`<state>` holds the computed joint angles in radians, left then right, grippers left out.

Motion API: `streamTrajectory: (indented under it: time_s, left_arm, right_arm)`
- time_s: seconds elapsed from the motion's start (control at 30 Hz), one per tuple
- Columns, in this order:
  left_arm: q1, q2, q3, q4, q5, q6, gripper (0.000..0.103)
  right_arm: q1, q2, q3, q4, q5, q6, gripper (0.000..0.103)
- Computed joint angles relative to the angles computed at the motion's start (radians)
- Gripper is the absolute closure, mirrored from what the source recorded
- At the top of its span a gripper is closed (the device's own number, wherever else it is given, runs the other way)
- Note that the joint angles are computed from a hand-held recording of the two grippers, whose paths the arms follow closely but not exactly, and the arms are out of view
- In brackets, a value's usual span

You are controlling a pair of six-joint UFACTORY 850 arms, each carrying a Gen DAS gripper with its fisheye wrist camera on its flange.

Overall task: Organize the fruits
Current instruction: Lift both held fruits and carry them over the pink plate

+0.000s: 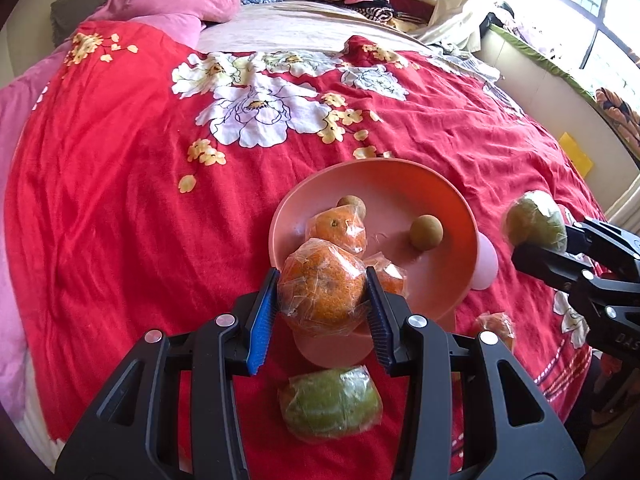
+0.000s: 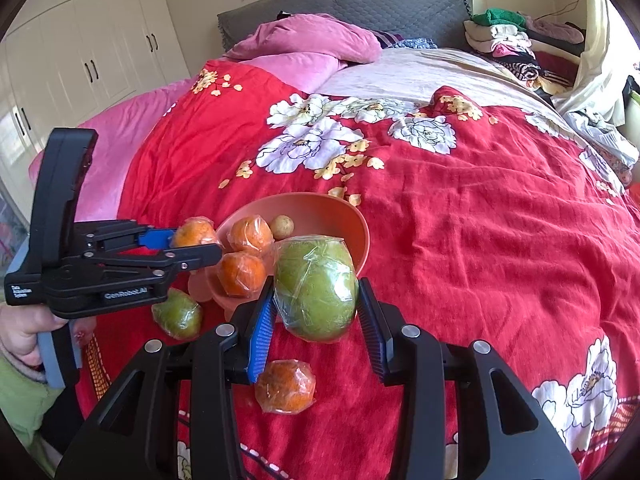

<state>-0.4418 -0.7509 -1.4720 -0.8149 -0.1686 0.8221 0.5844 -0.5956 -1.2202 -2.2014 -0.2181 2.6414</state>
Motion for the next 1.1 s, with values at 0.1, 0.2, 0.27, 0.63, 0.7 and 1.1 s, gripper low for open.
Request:
streamTrajectory:
  time_s: [0.1, 0.2, 0.27, 0.63, 0.7, 1.1]
  left_arm:
    - [-0.001, -0.01, -0.013, 0.029, -0.002, -0.03, 0.069]
    - [-0.004, -0.013, -0.017, 0.017, -0.004, -0.021, 0.069]
    - [-0.005, -0.016, -0.023, -0.006, -0.012, -0.001, 0.069]
    - [-0.002, -0.034, -0.042, -0.187, -0.067, 0.154, 0.069]
    - [-0.002, -0.034, -0.041, -0.192, -0.068, 0.163, 0.069]
    - [0.002, -0.033, -0.037, -0.196, -0.074, 0.176, 0.067]
  right_arm:
    - [-0.001, 0.0, 0.001, -0.008, 0.0, 0.008, 0.065]
    - [-0.007, -0.008, -0.008, -0.012, 0.007, 0.009, 0.065]
    - [-0.012, -0.015, -0.014, -0.017, 0.011, 0.012, 0.065]
    - [-0.027, -0.045, -0.053, 0.055, 0.032, -0.082, 0.065]
    - [-0.031, -0.053, -0.068, 0.058, 0.04, -0.098, 0.065]
    - [-0.052, -0.14, -0.21, 0.653, 0.106, -0.763, 0.065]
